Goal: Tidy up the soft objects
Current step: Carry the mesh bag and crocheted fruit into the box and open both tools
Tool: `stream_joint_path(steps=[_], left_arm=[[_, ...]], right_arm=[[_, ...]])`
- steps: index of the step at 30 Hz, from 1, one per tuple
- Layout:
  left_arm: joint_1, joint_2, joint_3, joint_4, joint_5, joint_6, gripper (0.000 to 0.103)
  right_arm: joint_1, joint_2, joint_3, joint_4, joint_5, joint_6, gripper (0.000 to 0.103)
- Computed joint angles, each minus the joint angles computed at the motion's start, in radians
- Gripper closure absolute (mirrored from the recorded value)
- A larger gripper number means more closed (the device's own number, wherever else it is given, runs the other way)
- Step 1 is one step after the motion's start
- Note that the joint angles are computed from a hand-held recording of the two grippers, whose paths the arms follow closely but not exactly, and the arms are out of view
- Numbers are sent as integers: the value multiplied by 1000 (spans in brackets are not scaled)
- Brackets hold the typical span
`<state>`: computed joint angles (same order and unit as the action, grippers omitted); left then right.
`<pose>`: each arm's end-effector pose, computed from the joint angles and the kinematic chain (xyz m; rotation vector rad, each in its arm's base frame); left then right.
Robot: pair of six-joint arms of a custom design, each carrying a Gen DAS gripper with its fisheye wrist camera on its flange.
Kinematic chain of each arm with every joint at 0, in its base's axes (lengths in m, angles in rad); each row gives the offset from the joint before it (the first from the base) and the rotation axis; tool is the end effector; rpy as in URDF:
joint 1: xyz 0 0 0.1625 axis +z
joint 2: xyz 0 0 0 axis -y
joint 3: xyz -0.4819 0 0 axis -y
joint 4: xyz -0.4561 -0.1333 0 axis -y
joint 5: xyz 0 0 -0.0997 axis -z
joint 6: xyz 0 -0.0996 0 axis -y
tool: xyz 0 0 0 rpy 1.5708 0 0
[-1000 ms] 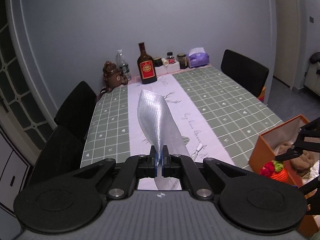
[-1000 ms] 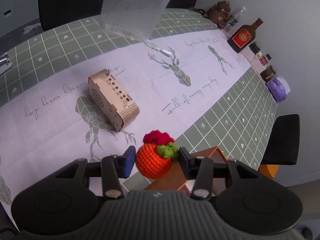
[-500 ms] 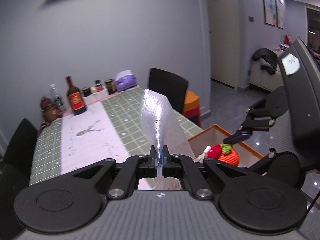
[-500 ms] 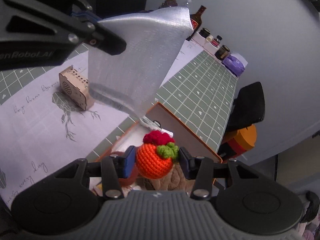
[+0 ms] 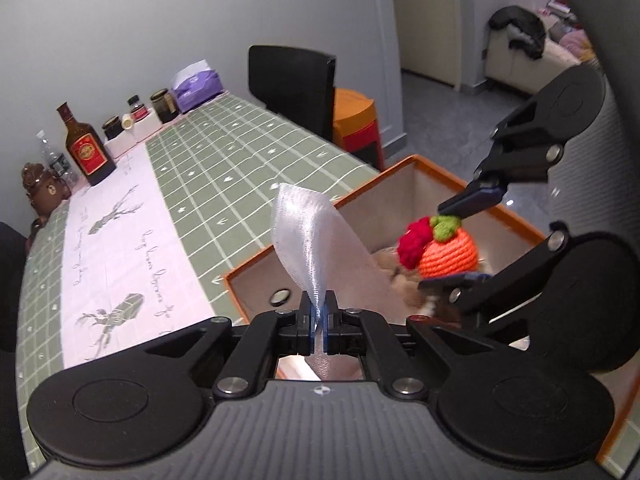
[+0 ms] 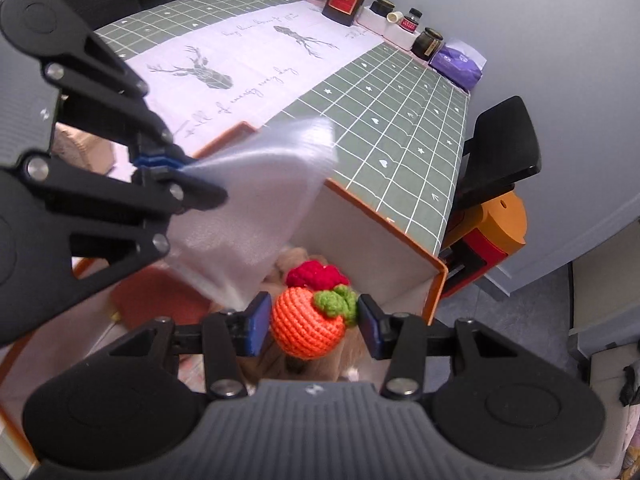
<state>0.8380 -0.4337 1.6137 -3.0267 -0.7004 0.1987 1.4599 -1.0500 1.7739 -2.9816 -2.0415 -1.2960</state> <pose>-0.3289 -0.6786 -0.0913 0.9020 2.1259 -0.5913 0.0085 -0.7202 0.2730 1.1399 -2.0522 0.2751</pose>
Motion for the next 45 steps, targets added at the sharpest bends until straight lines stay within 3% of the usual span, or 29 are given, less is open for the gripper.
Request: stream_joint_path(steps=[9, 12, 14, 17, 19, 22, 28, 33, 38, 45], left_arm=[[24, 39, -60, 111, 55, 3, 96], [24, 54, -67, 84, 79, 35, 88], [23, 55, -61, 65, 80, 43, 74], [21, 53, -49, 19, 71, 69, 65], [18, 47, -41, 7, 62, 74, 58], [13, 34, -28, -1, 43, 81, 46], [-8, 9, 13, -81, 40, 108, 39], [-23, -24, 58, -160, 40, 112, 39], [-29, -39, 96, -254, 63, 108, 39], [-16, -55, 140, -325, 80, 104, 40]], right_arm=[[-13, 109, -110, -5, -19, -12, 56], [-14, 131, -113, -59, -30, -50, 56], [-14, 140, -112, -85, -37, -73, 56], [-14, 143, -110, -101, -39, -84, 55], [-12, 144, -114, -95, -39, -80, 48], [-8, 139, -107, -111, -43, -83, 47], [5, 109, -81, -123, -32, -40, 46], [13, 62, -52, -55, 14, 59, 48], [5, 38, -28, 23, 109, 171, 55], [1, 125, -81, 63, 112, 190, 87]])
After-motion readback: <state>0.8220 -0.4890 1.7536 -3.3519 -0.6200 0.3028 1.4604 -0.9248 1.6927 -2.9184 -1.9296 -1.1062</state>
